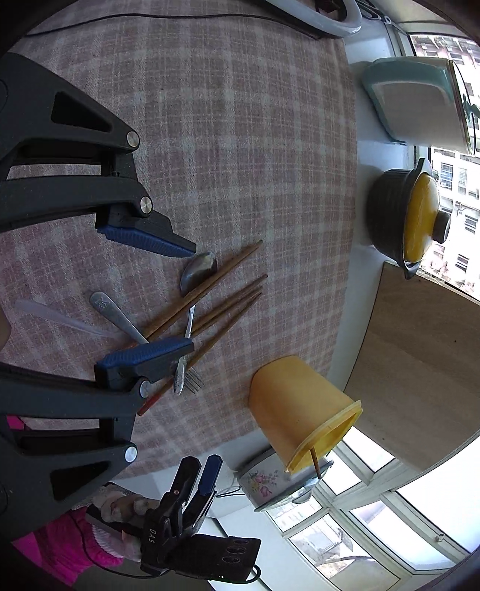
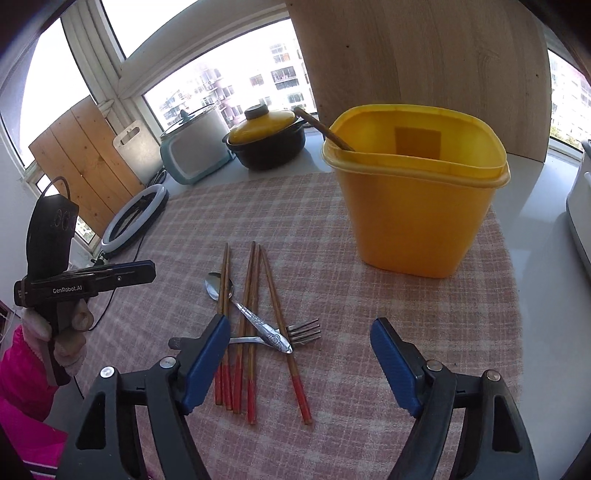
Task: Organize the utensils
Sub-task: 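Move both grippers back down to the remaining chopsticks on the cloth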
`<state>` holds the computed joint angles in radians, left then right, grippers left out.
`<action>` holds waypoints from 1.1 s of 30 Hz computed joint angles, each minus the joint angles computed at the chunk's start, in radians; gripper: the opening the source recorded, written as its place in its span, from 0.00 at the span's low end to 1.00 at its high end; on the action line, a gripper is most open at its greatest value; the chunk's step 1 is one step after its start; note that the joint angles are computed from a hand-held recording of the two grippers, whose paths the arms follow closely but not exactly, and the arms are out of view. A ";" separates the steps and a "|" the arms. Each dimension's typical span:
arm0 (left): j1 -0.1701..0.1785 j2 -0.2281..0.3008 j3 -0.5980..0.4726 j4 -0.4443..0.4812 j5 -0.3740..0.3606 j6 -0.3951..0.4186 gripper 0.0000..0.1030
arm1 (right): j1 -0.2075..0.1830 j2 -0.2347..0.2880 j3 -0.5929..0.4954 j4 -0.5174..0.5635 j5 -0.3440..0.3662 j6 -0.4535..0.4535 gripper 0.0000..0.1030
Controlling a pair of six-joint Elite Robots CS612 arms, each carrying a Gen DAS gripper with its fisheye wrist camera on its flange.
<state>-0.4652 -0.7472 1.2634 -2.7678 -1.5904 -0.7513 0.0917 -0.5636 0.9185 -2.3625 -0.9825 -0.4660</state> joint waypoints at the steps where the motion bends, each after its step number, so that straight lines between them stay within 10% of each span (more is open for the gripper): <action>1: 0.000 0.003 0.000 0.001 -0.009 -0.004 0.44 | 0.002 0.000 0.003 0.012 -0.009 -0.013 0.73; 16: 0.007 0.041 -0.038 0.038 -0.096 -0.042 0.44 | 0.047 0.046 -0.095 0.151 -0.087 -0.141 0.41; 33: 0.021 0.116 -0.127 0.062 -0.221 -0.167 0.26 | 0.099 0.198 -0.412 0.416 -0.243 -0.276 0.30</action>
